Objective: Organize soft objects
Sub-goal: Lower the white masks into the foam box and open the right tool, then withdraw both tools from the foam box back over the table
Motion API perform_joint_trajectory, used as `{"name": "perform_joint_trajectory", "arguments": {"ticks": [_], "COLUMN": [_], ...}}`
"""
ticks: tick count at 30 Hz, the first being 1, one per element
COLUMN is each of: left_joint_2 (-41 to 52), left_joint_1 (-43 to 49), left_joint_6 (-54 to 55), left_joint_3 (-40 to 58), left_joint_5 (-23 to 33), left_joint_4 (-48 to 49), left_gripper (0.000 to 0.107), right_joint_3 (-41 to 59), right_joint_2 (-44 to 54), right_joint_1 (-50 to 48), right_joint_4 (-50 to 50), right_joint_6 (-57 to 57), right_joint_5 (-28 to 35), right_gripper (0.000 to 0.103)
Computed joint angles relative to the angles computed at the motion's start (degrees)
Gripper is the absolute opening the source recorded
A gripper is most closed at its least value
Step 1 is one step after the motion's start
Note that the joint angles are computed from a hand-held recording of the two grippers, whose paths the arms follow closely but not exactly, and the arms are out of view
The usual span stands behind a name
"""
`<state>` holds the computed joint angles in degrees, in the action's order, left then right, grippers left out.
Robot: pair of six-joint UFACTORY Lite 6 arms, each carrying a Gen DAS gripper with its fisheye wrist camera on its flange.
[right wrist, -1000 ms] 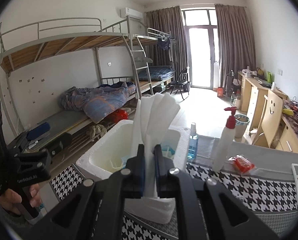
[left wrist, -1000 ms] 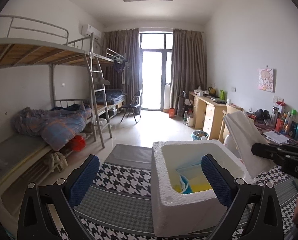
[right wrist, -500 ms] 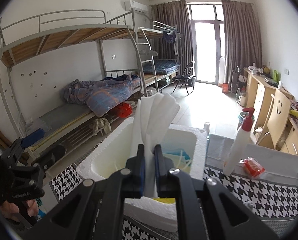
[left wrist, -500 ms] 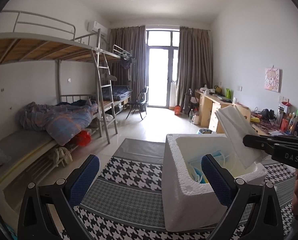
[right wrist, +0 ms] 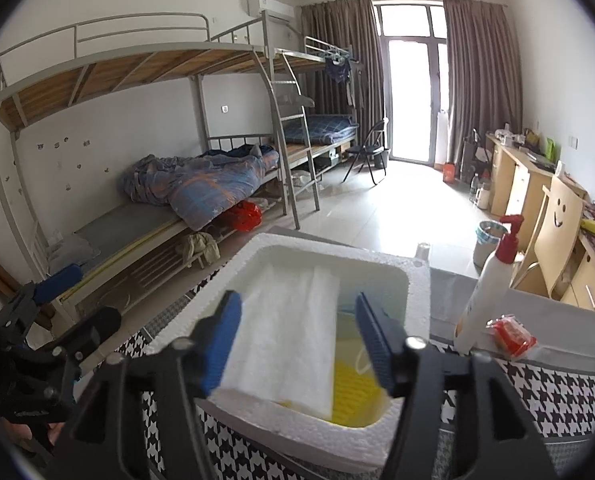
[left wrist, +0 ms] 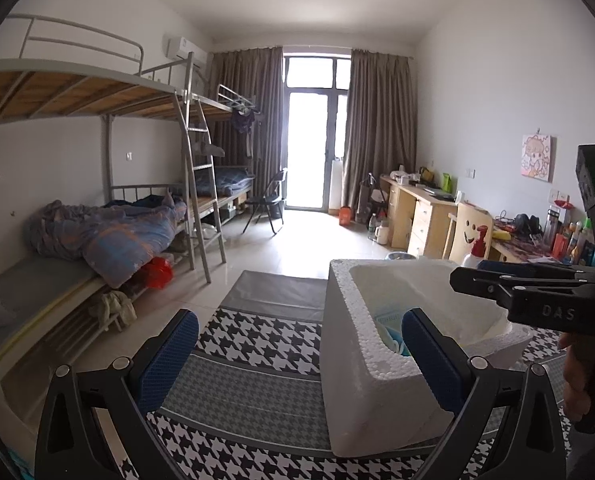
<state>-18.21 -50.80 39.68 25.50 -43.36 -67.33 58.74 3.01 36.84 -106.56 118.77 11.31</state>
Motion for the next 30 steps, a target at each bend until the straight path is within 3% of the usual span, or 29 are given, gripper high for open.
{"name": "perform_joint_trajectory", "arguments": {"ticks": [5,13,21,30], "left_joint_2": [-0.32,-1.01,0.67,5.21], "left_joint_1": [1.10,-0.54,-4.55,-8.84], "left_joint_6": [-0.99,-0.92,-1.17,-0.48], "left_joint_3": [-0.62,-1.01,0.30,4.29], "left_joint_5": [1.24,0.81,-1.93,-4.27], "left_joint_4": [1.18,0.81,-0.69,-3.19], "left_gripper": [0.102,0.102,0.102,0.102], "right_joint_3": [-0.89,-3.73,-8.79,-14.60], "right_joint_2": [-0.89,-4.07,-9.62,-16.92], "right_joint_1": [0.62,0.48,-0.60,-3.23], "right_joint_4": [-1.38,-6.84,-14.79,-23.46], "right_joint_6": [0.85,6.46,14.19,22.23], "right_joint_5": [0.59,0.75,0.83,-0.14], "right_gripper": [0.080,0.083,0.093,0.095]}}
